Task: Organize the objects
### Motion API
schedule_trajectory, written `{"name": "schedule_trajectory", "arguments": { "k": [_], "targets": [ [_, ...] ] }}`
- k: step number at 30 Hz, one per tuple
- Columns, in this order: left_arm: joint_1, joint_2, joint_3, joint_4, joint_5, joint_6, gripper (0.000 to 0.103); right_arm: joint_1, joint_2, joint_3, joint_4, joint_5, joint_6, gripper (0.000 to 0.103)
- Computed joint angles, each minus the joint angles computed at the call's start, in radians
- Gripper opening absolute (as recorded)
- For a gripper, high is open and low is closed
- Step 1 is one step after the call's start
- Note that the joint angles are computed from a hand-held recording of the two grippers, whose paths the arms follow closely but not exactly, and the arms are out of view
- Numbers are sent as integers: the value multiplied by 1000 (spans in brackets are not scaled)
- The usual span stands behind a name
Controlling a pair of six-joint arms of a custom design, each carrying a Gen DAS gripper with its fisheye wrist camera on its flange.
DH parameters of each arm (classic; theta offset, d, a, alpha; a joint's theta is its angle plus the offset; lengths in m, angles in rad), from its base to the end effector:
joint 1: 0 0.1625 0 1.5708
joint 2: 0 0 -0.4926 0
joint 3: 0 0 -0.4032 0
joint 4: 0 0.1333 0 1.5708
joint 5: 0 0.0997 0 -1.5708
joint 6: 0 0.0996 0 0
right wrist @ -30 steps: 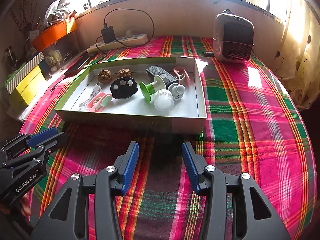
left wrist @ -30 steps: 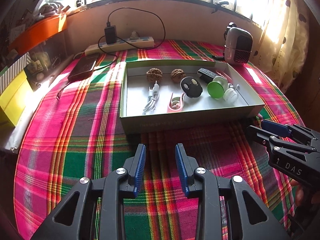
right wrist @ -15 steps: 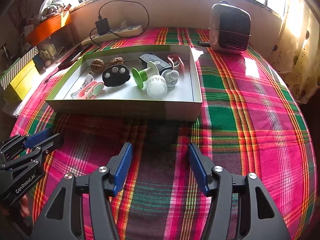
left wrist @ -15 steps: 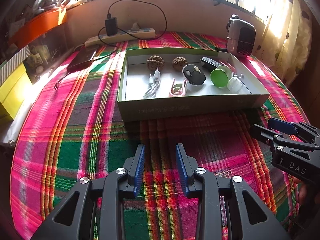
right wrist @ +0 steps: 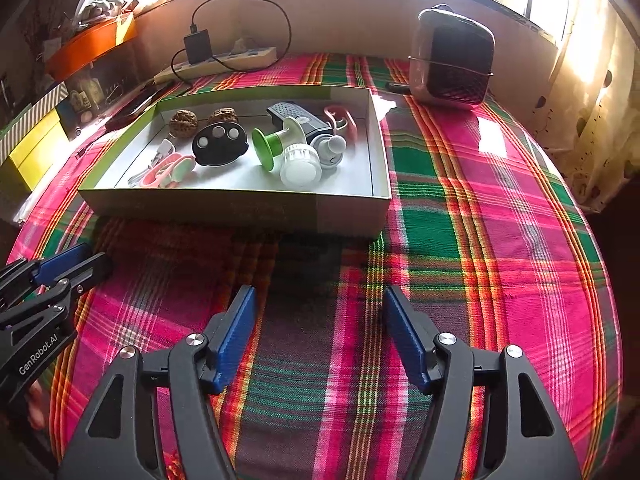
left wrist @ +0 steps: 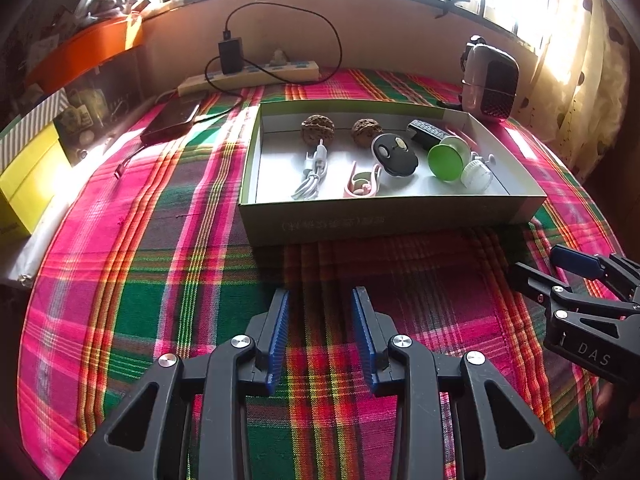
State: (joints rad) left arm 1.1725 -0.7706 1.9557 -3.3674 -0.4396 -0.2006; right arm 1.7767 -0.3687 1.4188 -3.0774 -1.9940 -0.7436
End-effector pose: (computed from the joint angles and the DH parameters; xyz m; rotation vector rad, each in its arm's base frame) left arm -0.0311 -0.6499 0.1546 -0.2038 2.0543 -0.9895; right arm 0.2519 -0.7540 -0.0473 1.0669 -2.3580 0.4314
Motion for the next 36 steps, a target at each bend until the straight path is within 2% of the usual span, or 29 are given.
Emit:
{"name": "schedule_trajectory", "arguments": {
  "k": [36],
  "targets": [
    [-1,3,-1,3,8,-8,30,0,-1,6,-9,-5,3,67]
  ]
}}
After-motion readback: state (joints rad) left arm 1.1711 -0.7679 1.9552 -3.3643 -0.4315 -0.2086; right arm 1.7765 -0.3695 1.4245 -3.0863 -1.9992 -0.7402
